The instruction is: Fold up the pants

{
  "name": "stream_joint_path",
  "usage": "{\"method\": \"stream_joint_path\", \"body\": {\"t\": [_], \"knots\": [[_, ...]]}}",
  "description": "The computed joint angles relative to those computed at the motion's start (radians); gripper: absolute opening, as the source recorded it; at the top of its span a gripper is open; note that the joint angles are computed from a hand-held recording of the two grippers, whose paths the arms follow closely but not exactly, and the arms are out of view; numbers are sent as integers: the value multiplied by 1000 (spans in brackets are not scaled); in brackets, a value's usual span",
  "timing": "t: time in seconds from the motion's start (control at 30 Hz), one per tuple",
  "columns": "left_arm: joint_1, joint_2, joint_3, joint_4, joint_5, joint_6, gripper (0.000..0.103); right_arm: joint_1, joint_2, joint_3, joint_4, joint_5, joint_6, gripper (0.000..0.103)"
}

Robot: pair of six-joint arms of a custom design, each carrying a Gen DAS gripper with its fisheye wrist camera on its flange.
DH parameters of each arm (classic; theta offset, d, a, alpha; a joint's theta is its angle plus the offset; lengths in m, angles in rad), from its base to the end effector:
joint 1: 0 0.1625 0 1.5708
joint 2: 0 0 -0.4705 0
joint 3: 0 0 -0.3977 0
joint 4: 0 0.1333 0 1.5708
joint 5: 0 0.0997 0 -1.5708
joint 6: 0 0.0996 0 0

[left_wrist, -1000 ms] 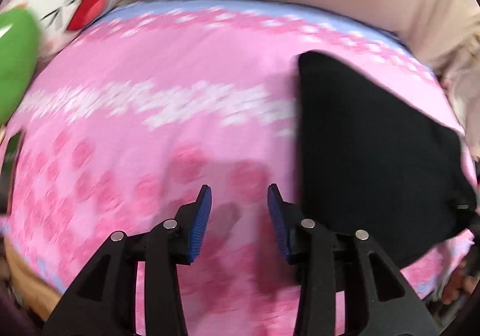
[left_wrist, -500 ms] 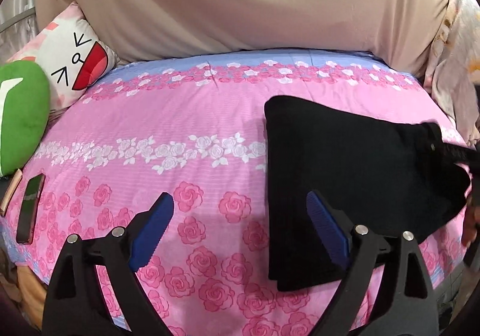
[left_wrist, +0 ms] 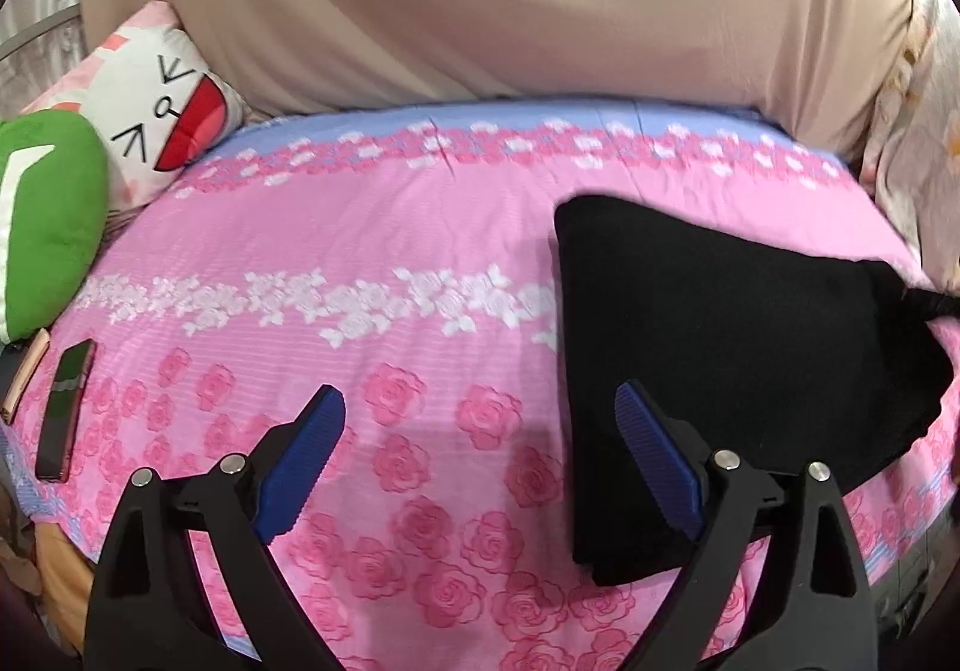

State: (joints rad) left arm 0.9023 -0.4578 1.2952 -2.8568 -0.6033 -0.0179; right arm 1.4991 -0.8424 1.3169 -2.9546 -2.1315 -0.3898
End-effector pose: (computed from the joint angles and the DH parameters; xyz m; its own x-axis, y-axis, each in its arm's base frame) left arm -0.3285 -0.7633 0.0673 -0.6765 0.0587 -0.7341 0.5465 0.7083 -0.4469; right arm 0.0232 -0.7985 0.3588 -0.7703 0.2104 0.6020 -0.2689 0.7489 -0.6057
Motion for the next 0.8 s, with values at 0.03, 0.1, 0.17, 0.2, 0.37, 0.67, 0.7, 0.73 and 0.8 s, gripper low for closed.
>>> {"method": "stream_joint_path", "body": {"t": [0.03,0.1,0.17,0.2,0.37,0.67,0.7,0.73,0.8], "knots": [[1,8,-11,20,-3,0,90,-3,-25,31,-2,27,37,21],[0,22,-27,41,4,0,90,-3,-70,97,-79,139,36,22],[1,29,-37,63,-8,-11,90,32,-77,103,-75,208,-25,22],[2,32,-42,78,-18,-20,90,46,-73,87,-25,238,-48,22],[1,38,-41,124,-23,-63,92,89,55,-108,288,362,-117,22],[13,8,-2,144,-46,-94,94,126,413,-600,618,227,-124,19],[15,3,0,144,-56,-91,94,128,402,-589,607,237,-109,19],[16,2,1,143,-56,-92,94,133,368,-537,554,259,-117,19],[18,-1,5,138,-64,-91,94,135,339,-482,498,288,-131,19]]}}
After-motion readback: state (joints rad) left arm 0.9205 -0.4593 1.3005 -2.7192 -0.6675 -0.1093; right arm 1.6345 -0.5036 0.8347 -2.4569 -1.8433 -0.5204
